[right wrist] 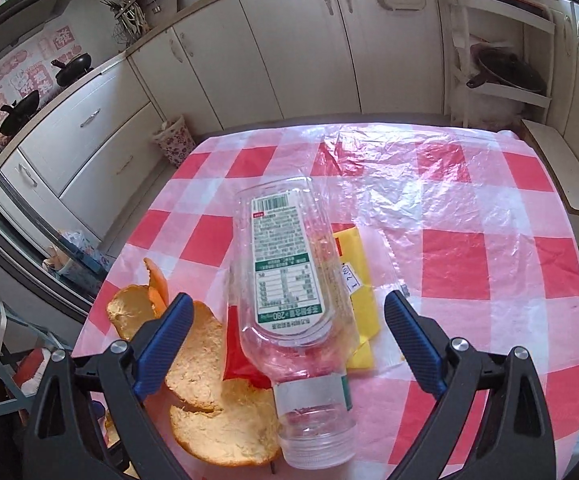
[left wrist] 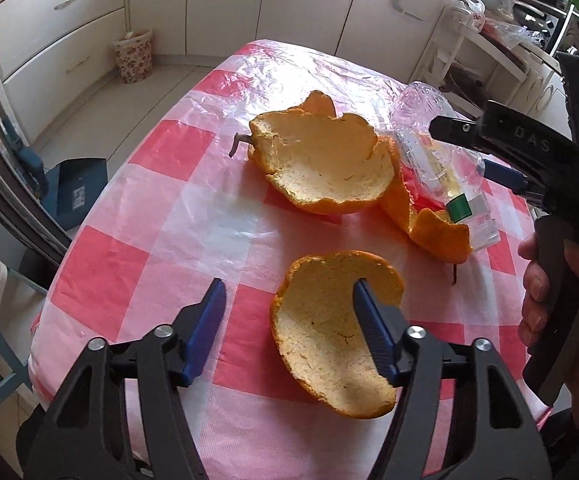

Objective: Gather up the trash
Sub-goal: 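Grasp the clear plastic bottle with the right tool while the left tool grasps an orange peel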

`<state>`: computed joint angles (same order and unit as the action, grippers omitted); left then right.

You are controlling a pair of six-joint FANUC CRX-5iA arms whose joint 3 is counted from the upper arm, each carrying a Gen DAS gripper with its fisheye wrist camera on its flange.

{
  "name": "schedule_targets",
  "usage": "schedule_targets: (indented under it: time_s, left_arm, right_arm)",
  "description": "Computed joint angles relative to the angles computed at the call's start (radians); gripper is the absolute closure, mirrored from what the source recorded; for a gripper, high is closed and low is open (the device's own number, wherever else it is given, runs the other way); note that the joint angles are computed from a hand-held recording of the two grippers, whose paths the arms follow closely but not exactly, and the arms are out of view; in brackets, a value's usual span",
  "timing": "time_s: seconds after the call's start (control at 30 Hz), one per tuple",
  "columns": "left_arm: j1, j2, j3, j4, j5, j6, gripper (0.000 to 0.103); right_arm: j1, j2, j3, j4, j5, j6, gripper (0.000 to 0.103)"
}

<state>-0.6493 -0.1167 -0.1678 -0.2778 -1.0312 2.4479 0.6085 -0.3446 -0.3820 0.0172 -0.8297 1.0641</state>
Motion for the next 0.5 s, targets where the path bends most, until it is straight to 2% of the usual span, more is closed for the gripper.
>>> schedule_targets:
  time_s: [0.03,0.07,0.1,0.13,0.17,0.27,0.5]
  left_arm:
    - [-0.001,0.001,0.000,0.000,0.003,-0.005,0.059]
    - [-0.002,-0.001,-0.004,0.002,0.009,-0.010,0.066]
    - [0.007,-0.005,-0.015,0.023,0.024,-0.030,0.081]
    - [0.008,-0.007,-0.017,0.027,0.028,-0.032,0.084]
    - [0.013,-0.014,-0.029,0.038,0.040,-0.037,0.087]
    - [0.026,-0.039,-0.060,0.072,0.075,-0.051,0.091]
    - [0.026,-0.090,-0.082,0.089,0.077,-0.033,0.095]
  right_arm:
    - [0.002,0.000,-0.002,-0.001,0.000,0.002,0.011]
    - [-0.002,0.001,-0.002,-0.010,0.003,0.013,0.017]
    - [-0.015,0.011,0.013,-0.044,-0.009,0.044,0.032]
    - [-0.021,0.020,0.022,-0.048,-0.024,0.044,0.037]
    - [-0.032,0.022,0.027,-0.068,-0.025,0.060,0.042]
    - [-0.087,0.024,0.053,-0.168,-0.038,0.112,0.043]
    - [-0.240,-0.001,0.104,-0.396,-0.096,0.230,0.045]
